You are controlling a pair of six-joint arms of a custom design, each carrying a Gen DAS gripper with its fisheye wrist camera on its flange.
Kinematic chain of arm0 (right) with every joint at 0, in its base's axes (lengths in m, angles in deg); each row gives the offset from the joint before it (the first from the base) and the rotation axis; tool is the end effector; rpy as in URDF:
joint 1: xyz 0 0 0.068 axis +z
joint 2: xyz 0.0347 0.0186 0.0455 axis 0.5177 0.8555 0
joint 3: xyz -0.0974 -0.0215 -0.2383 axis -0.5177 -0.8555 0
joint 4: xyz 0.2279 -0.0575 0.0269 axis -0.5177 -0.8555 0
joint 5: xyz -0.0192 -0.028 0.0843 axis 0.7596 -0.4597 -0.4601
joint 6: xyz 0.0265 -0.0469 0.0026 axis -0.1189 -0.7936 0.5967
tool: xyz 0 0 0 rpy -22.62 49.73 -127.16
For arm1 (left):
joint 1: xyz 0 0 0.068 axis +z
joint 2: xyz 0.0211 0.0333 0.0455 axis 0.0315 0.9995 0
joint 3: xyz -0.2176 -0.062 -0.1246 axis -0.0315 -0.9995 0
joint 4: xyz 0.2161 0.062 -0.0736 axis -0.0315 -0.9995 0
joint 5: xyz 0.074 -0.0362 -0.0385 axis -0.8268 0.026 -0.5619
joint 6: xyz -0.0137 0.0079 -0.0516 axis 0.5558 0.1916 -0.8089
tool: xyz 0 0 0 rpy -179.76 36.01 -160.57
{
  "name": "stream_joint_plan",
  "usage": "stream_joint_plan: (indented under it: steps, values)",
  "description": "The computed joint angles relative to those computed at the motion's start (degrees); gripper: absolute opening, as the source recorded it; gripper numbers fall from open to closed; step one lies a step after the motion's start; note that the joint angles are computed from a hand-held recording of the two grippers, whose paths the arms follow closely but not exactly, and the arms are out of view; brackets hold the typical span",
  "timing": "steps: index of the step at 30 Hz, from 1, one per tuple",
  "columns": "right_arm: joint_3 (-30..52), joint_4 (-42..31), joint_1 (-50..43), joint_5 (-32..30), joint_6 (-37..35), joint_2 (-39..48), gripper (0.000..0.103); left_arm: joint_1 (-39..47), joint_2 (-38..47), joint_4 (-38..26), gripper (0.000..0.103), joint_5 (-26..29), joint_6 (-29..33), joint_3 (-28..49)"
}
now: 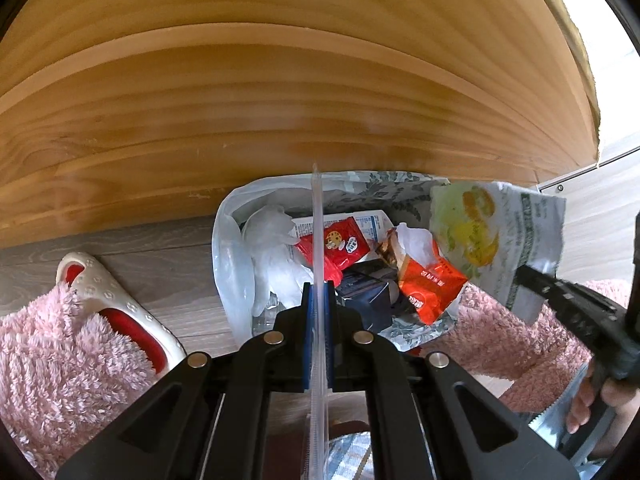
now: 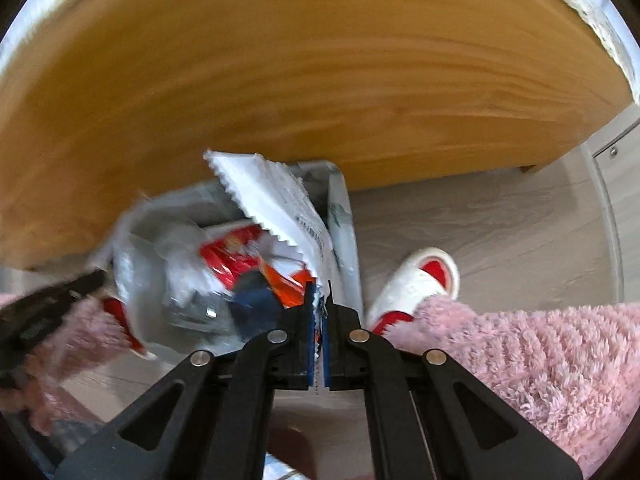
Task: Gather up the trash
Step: 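Lower the straw and paper packet into the trash bag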
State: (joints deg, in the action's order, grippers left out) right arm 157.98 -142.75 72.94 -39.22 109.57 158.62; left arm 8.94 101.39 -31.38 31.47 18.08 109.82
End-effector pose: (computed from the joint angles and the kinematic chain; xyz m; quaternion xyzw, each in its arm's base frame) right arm 0.1848 0.1578 0.2783 -0.0396 0.9932 -0.0071 0.1091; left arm 0.1840 0.0112 0.2024 -0.0391 0.9803 -0.1608 0.1077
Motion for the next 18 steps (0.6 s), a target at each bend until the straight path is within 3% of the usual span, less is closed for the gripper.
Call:
stream_joint_plan:
  steps: [11, 18]
  values:
    - [-2.17, 5.31, -1.84, -5.00, -0.89, 13.06, 0.003, -0.56, 5.10, 1.68, 0.002, -1.84, -1.34, -1.86]
    - [-2.74, 7.60, -4.71, -6.43, -1.49, 14.53, 0.002, -1.96, 13.20, 6.10, 0.002, -2.43, -3.44, -2.87]
